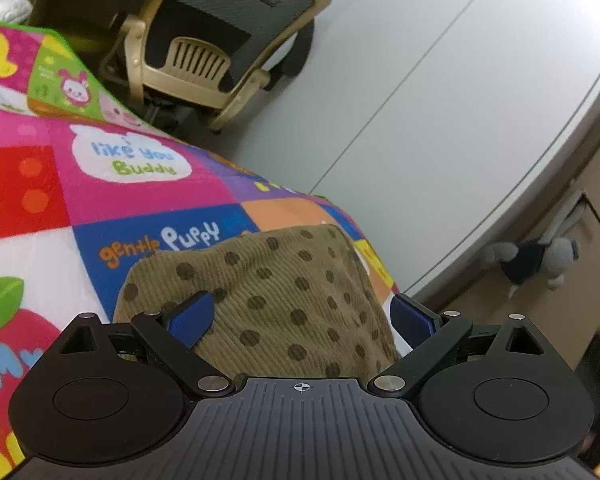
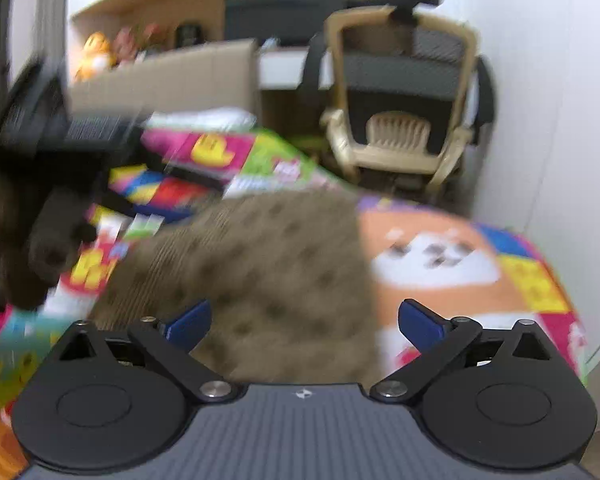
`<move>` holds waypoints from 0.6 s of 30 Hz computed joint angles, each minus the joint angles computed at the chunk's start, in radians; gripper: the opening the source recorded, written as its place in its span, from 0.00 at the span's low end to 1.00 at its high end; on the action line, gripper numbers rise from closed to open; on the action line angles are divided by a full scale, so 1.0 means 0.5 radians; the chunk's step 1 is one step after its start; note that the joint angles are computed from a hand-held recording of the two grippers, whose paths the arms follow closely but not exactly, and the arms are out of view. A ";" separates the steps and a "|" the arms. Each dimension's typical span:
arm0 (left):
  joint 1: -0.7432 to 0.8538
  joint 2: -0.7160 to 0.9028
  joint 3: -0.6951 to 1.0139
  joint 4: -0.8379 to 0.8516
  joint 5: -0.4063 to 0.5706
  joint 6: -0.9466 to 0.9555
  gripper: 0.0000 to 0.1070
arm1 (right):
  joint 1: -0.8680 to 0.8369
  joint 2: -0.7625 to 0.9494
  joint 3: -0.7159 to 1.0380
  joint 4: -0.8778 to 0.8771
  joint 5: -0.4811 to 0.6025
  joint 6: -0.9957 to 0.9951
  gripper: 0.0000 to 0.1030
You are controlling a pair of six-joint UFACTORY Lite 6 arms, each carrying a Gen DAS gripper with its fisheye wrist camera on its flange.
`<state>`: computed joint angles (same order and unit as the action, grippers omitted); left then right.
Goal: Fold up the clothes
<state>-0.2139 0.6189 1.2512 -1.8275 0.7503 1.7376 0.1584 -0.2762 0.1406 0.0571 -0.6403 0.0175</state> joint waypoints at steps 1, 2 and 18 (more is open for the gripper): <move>0.002 0.002 0.001 0.004 0.004 0.002 0.92 | -0.059 0.018 0.071 -0.001 0.019 0.013 1.00; 0.007 0.002 0.000 0.007 0.010 0.003 0.92 | -0.059 0.109 0.163 0.082 -0.012 -0.022 1.00; 0.048 -0.063 -0.051 0.060 0.053 0.012 0.92 | 0.242 1.651 1.552 1.416 0.095 -1.124 1.00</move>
<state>-0.1897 0.5875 1.2257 -1.7974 0.7767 1.7436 0.2797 0.5493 0.9168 0.7648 -0.5928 -0.5444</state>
